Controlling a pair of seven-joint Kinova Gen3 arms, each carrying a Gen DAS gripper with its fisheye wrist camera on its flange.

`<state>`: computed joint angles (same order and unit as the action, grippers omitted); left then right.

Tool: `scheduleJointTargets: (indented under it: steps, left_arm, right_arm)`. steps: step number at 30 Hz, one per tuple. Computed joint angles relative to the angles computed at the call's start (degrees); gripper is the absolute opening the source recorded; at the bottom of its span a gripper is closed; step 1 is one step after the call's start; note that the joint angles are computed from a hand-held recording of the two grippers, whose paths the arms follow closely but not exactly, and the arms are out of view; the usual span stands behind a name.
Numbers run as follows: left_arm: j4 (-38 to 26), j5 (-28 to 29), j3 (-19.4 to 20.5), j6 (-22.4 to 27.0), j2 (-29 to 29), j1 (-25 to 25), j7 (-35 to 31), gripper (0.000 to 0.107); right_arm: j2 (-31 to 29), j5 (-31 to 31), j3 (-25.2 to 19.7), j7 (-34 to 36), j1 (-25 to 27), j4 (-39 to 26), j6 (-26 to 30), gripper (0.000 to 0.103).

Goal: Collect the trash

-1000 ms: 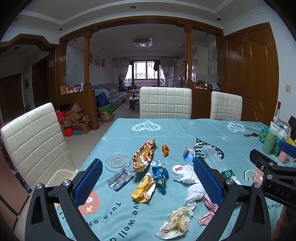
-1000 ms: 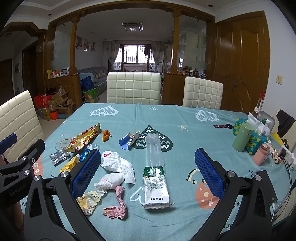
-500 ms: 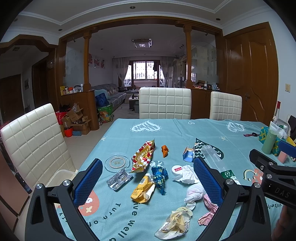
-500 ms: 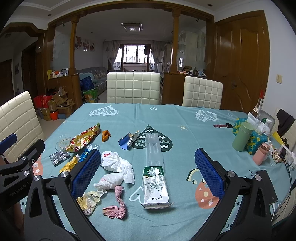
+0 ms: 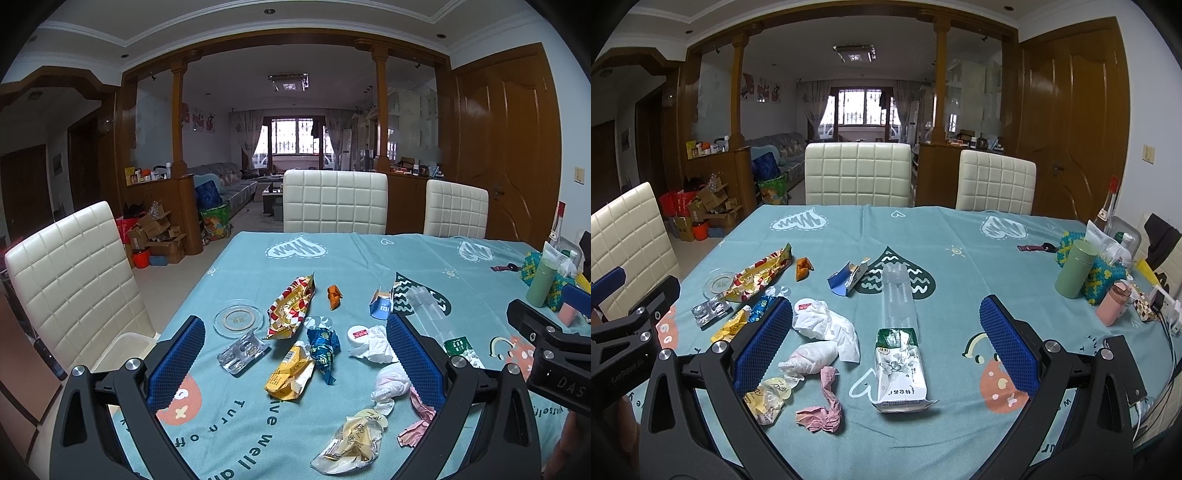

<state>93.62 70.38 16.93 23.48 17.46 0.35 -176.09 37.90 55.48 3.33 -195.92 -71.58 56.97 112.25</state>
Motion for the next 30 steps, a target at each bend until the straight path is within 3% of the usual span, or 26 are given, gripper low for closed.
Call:
scheduleJointTargets:
  steps: [10,13,18,22,25,28,30]
  left_arm:
    - [-1.1,-2.9,0.0,0.9,0.5,-0.2,2.7,0.096]
    - [-1.3,-6.6,4.4,-0.2,1.3,-3.1,4.9,0.096]
    - [-4.4,-18.3,0.0,5.1,4.4,1.1,14.3,0.096]
    - [-6.9,-27.6,-6.1,10.9,7.4,7.5,20.6,0.096]
    - [-9.6,-34.6,-9.4,13.9,9.8,11.9,26.4,0.096]
    - [-12.9,-41.4,-10.0,16.5,12.3,14.3,33.3,0.096]
    - [-13.2,-45.4,-9.6,15.6,13.0,15.2,36.5,0.096]
  right_arm:
    - [-0.1,-0.4,-0.2,0.5,0.2,0.2,-0.5,0.1]
    - [-0.9,-1.0,-1.0,0.2,0.7,2.4,-2.4,0.1]
    - [-3.1,-6.9,-3.5,-4.7,3.2,9.2,-7.9,0.097]
    - [-5.7,-13.9,-6.6,-8.6,7.8,16.2,-16.6,0.079]
    - [-7.9,-17.0,-9.2,-12.4,11.6,21.7,-23.0,0.072]
    - [-9.1,-18.4,-7.7,-14.2,11.6,24.9,-25.6,0.072]
    - [-9.5,-18.2,-7.9,-14.6,12.3,26.2,-26.3,0.073]
